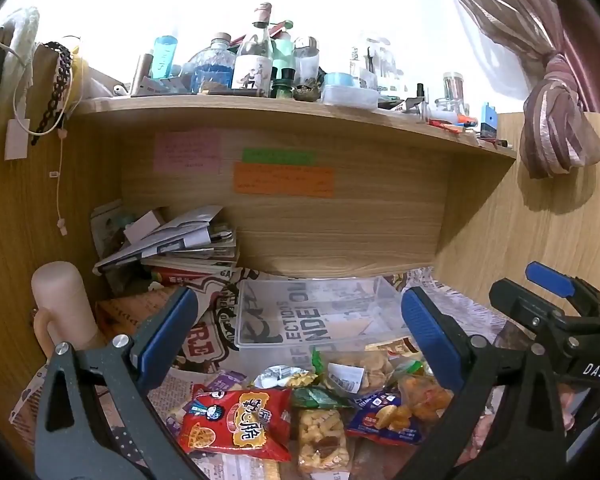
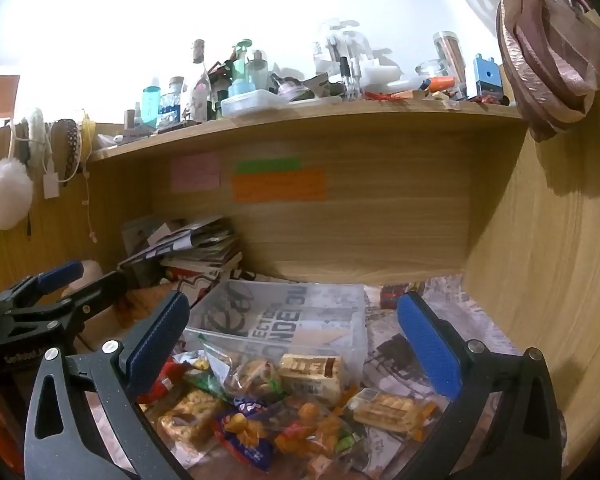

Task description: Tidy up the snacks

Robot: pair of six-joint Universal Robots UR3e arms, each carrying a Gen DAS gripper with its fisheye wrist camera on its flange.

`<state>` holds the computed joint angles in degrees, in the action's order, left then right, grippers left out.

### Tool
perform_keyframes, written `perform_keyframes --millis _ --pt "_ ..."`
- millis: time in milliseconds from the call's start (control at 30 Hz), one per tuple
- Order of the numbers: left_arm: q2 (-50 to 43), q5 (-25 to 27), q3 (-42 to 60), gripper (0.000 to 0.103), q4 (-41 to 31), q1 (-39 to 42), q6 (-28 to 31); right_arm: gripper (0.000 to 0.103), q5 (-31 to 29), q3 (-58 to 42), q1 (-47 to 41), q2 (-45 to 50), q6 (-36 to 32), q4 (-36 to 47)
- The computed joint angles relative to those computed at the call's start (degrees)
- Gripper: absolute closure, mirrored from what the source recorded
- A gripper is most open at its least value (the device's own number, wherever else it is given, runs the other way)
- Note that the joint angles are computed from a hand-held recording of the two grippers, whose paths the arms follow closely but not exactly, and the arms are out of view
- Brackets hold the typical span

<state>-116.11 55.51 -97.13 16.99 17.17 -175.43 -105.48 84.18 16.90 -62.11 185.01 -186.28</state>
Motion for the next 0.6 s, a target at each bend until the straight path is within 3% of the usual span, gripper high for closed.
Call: perform_keyframes --millis 600 --pt "-0.3 -0.2 -0.3 0.000 0.6 0.0 -0.1 0.000 -0.1 1.1 0.2 0.2 -0.6 -1.7"
